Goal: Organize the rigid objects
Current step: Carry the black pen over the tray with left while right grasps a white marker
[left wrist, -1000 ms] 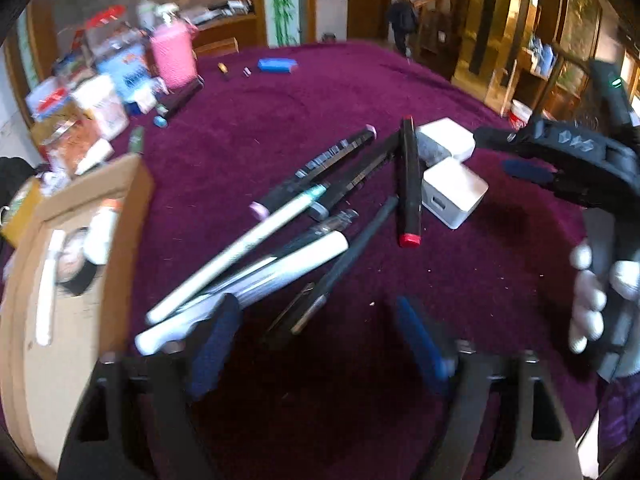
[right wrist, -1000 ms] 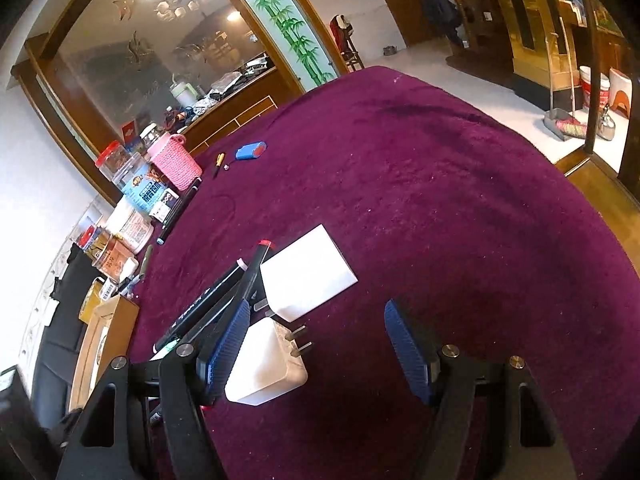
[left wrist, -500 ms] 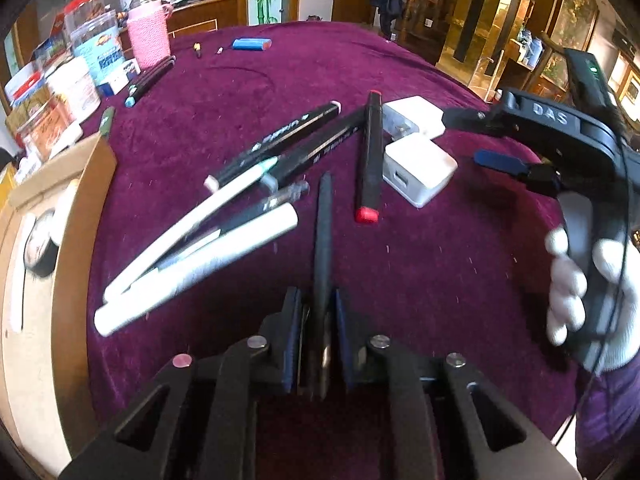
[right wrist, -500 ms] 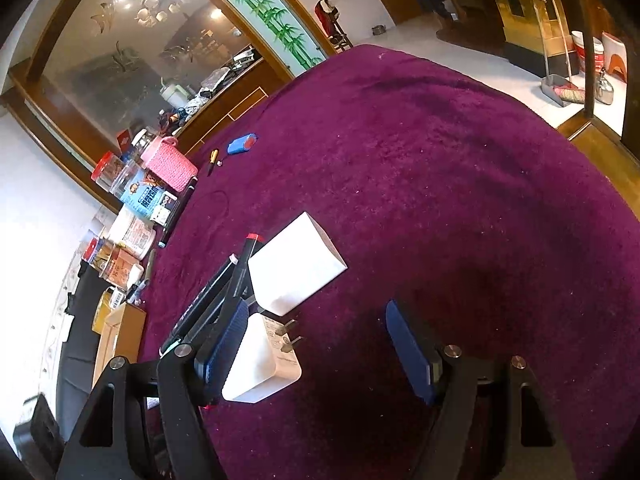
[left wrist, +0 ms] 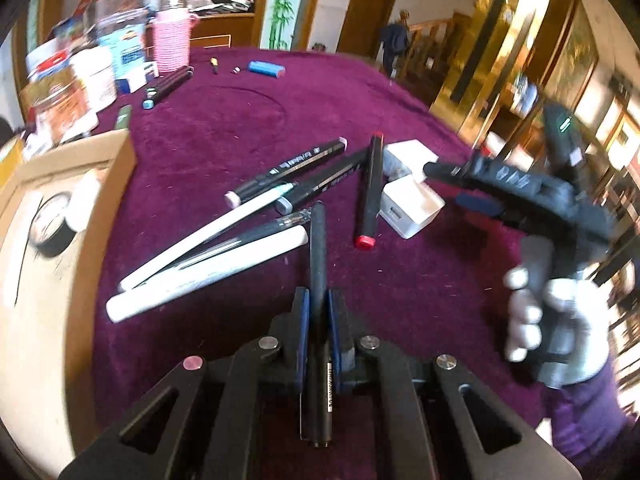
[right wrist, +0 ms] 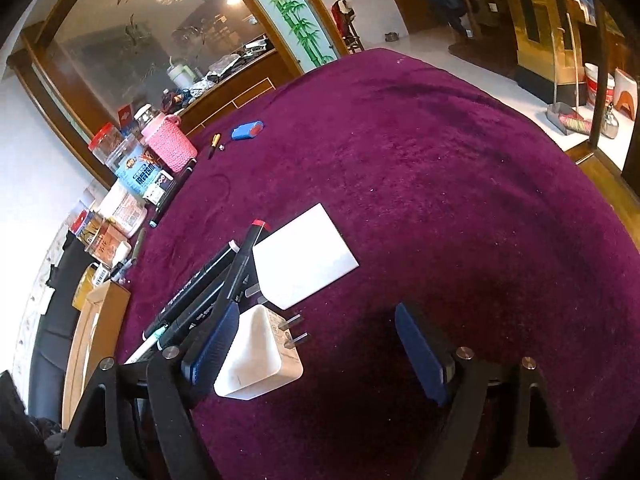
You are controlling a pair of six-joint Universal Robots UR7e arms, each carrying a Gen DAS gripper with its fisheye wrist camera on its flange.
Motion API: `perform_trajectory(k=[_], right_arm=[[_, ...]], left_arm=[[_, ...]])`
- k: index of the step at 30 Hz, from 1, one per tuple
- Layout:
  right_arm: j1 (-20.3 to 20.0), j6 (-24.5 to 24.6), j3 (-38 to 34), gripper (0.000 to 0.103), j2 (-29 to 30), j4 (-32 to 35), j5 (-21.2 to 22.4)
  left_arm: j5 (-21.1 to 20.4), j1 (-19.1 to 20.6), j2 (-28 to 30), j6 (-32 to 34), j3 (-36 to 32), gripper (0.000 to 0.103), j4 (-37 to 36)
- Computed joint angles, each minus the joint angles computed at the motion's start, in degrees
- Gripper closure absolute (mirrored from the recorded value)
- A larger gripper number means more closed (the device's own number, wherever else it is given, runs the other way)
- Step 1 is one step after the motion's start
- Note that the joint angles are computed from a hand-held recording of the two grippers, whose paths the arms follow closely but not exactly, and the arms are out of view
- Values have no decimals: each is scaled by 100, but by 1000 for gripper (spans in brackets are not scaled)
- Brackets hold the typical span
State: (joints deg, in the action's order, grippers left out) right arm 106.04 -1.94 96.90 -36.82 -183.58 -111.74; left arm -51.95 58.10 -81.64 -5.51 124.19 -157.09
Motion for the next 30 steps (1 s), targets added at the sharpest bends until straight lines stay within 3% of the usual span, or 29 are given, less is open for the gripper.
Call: perform_trajectory(k=[5,8,11,15,19,22,24,27,30], right_arm=[[29,-8,-20,19,22,-19,-59],[256,-334,198,19,10,-645,-165],[481,-503,368,19,-29,-654,179],[832,-1078,-145,19,296,707,573],[1032,-1633,-988,19,829,1874,609],[1055,-1580,-1580,19,1231,2332,321],[1041,-1574,-1781,18,1351,2518,351],[1052,-1453,-1792,18,1229,3133,710],[1071,-1424,-1859,18,1151,4226,1143]], left_arm=[[-35,-193,-849,-120,416,94,-162],[93,-224,-1245,-219,567,94,-157],[205,-150,-1597,-336,666,94,-84],[152,26,-1910,-450,763,94,-130],[145,54,-2225,-454,893,94,-138],[291,-11,-2450,-428,993,94,-158],[374,-34,-2572,-383,1037,94,-188],[391,2,-2716,-360,1072,94,-206],[222,166,-2676,-335,1033,94,-302]])
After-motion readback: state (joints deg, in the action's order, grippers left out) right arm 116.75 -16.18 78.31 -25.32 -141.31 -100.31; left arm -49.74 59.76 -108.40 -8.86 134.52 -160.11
